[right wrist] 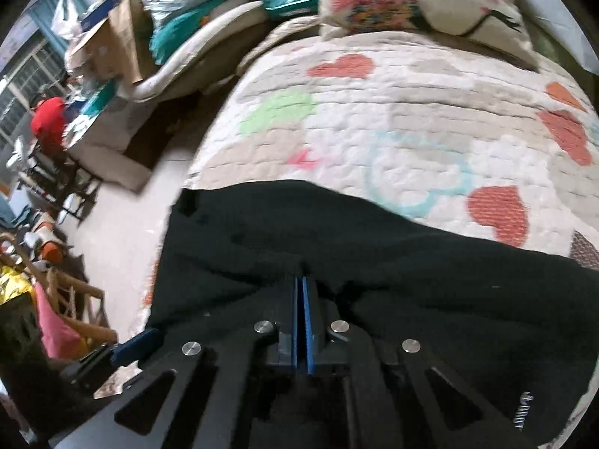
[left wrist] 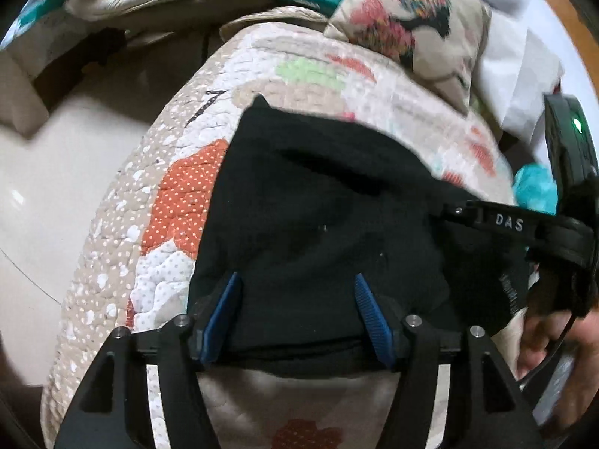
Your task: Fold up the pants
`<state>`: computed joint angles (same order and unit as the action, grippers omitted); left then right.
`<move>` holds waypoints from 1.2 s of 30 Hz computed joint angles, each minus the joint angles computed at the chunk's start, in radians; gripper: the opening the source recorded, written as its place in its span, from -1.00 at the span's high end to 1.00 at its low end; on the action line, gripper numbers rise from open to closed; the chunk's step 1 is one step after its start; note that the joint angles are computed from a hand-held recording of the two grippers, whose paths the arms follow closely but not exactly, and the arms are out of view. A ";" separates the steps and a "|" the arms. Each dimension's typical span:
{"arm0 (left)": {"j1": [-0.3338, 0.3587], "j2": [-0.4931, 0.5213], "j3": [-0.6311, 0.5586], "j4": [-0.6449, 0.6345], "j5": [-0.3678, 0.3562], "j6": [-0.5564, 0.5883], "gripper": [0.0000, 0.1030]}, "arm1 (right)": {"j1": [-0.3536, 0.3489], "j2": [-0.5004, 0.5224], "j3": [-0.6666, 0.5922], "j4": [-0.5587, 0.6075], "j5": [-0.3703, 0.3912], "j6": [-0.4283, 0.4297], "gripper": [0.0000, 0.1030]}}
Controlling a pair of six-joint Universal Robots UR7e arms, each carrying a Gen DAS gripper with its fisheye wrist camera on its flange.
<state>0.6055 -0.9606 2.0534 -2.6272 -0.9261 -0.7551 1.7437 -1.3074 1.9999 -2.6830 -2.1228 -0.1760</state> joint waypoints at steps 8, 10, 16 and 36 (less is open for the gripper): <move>-0.027 0.027 -0.005 0.028 0.054 0.025 -0.39 | -0.037 -0.073 0.035 -0.017 0.163 0.040 0.96; -0.026 0.025 -0.005 0.030 0.053 0.025 -0.39 | -0.050 -0.066 0.030 0.022 0.228 0.055 0.96; -0.007 0.010 -0.019 0.053 0.019 0.025 -0.39 | -0.075 -0.062 0.055 0.008 0.143 0.142 0.96; -0.013 0.405 -0.643 0.296 -0.269 0.480 -0.41 | -0.256 -0.520 0.385 -0.277 0.074 0.383 -0.27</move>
<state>0.5928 -0.5556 1.4104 -2.3315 -1.1950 -0.2754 1.4873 -1.8271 2.3847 -2.9602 -2.0486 0.2071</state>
